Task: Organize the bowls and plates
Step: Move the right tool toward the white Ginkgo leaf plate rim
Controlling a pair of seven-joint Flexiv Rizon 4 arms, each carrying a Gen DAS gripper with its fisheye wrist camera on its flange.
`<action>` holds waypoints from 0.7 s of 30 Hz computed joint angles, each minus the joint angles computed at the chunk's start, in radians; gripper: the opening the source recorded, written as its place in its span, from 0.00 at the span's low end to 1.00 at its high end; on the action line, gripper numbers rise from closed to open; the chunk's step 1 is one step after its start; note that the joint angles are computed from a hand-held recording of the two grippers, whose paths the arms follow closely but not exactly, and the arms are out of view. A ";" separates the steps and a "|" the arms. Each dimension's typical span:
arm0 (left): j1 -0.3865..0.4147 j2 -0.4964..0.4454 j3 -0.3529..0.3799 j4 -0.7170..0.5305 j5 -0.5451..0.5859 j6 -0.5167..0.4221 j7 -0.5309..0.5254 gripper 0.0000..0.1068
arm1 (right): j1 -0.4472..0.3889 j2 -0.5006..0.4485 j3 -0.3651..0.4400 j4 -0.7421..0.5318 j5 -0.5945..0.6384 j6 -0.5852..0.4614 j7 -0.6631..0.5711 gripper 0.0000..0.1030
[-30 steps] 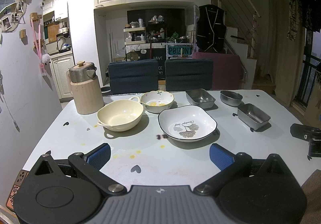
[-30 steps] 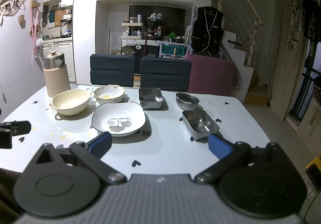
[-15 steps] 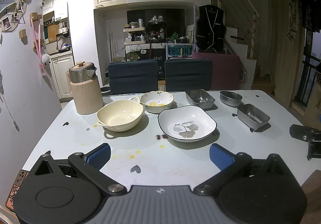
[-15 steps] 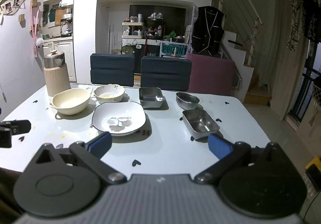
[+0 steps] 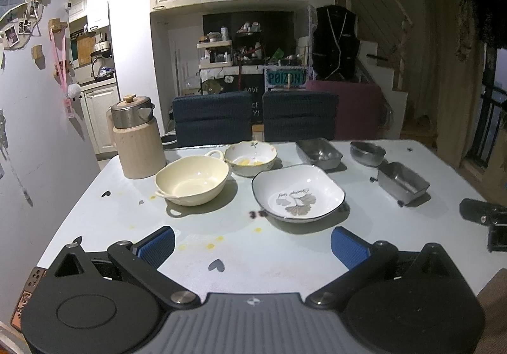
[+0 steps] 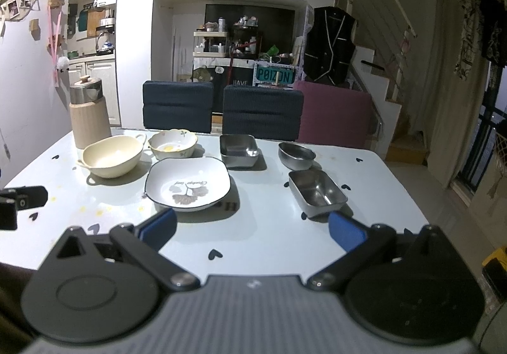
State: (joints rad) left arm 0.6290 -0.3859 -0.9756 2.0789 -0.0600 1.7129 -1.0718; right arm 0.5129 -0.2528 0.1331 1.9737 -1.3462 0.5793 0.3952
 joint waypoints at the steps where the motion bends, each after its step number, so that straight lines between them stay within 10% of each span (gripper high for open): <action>1: -0.013 0.009 0.018 -0.001 -0.002 -0.006 -0.002 0.96 | 0.004 -0.003 0.003 -0.008 0.021 -0.014 -0.013 1.00; 11: -0.058 0.018 0.052 -0.050 -0.102 -0.073 0.087 0.96 | -0.019 0.004 -0.004 -0.018 0.064 0.050 -0.083 1.00; 21: -0.320 0.000 0.306 -0.188 -0.194 -0.127 0.135 0.96 | -0.041 -0.014 -0.034 -0.067 0.036 0.085 -0.172 1.00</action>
